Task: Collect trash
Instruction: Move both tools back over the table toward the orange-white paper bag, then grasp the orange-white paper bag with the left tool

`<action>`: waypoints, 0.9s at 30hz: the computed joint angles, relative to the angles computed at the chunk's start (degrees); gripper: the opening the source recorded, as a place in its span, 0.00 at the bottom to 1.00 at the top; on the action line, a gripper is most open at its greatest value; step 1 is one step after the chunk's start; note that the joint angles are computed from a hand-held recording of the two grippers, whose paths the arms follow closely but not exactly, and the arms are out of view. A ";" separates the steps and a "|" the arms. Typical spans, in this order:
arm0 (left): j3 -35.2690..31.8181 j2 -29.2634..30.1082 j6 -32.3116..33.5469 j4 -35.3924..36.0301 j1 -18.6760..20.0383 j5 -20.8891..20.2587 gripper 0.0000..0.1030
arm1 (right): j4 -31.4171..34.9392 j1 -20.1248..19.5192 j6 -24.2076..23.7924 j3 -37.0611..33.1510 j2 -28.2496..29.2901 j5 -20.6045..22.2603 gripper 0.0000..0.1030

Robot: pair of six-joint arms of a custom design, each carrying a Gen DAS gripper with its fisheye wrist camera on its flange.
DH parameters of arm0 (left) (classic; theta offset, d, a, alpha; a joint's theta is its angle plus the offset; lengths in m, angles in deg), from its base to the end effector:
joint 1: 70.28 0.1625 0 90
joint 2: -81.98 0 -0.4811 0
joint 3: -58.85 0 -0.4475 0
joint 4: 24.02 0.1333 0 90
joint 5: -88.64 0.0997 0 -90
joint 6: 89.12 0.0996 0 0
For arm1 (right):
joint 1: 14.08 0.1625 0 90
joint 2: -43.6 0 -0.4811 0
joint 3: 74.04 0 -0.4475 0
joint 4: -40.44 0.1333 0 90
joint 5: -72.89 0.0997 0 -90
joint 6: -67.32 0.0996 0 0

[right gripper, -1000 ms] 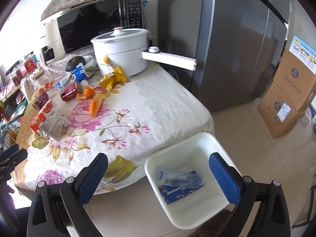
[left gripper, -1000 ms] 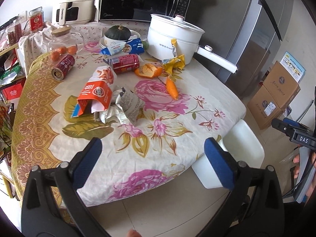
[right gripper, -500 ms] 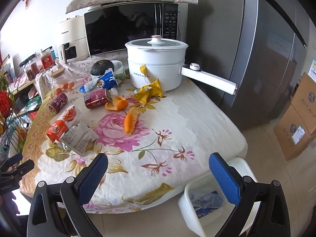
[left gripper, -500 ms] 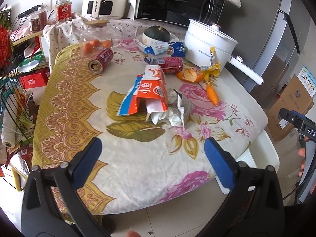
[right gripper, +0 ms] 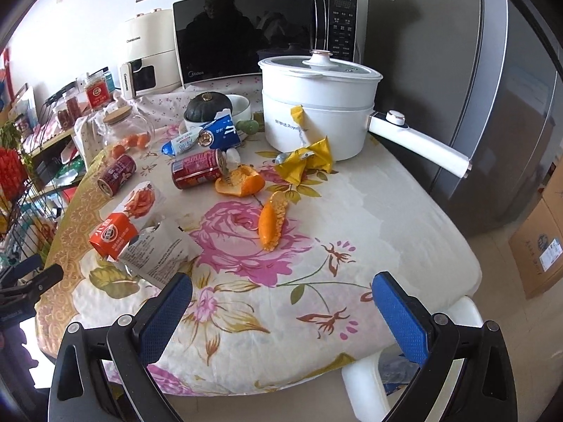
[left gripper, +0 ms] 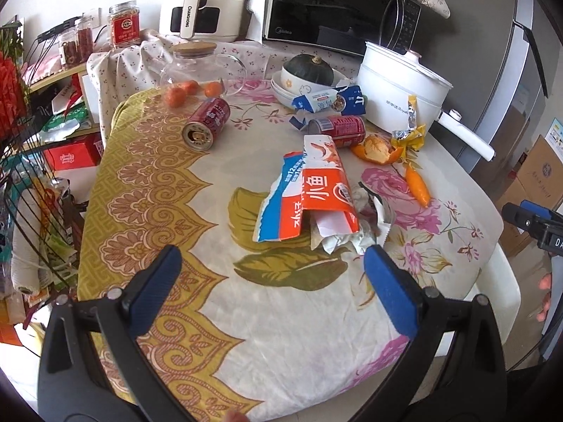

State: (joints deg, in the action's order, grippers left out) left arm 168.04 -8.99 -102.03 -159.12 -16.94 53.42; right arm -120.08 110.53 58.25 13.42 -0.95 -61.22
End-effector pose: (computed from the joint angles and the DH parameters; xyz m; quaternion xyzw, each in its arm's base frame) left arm -0.1453 -0.5548 0.4975 0.0731 0.8671 -0.3749 0.3197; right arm 0.5026 -0.6156 0.1782 0.2517 -0.8688 0.2963 0.3067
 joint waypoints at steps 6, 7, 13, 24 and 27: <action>-1.37 2.55 4.14 -3.09 1.85 -5.34 1.00 | 3.93 -0.80 3.24 -1.71 0.80 1.84 1.00; -1.69 3.02 4.50 -4.26 2.17 -6.92 1.00 | 4.41 -0.86 3.60 -1.90 0.90 1.95 1.00; -3.75 7.09 9.02 -8.06 2.83 -8.02 0.96 | 5.72 -0.93 4.30 -2.73 1.66 1.69 1.00; -5.63 8.54 9.96 -8.19 5.96 -15.15 0.48 | 7.07 -0.87 4.00 -3.83 3.18 2.30 1.00; -4.47 7.29 10.47 -9.50 5.38 -14.68 0.45 | 7.11 -0.72 3.68 -4.44 4.21 3.23 1.00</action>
State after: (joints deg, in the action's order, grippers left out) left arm 163.57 -1.69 -91.57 -168.62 -11.56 38.74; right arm -112.96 109.81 61.94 8.98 3.26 -57.99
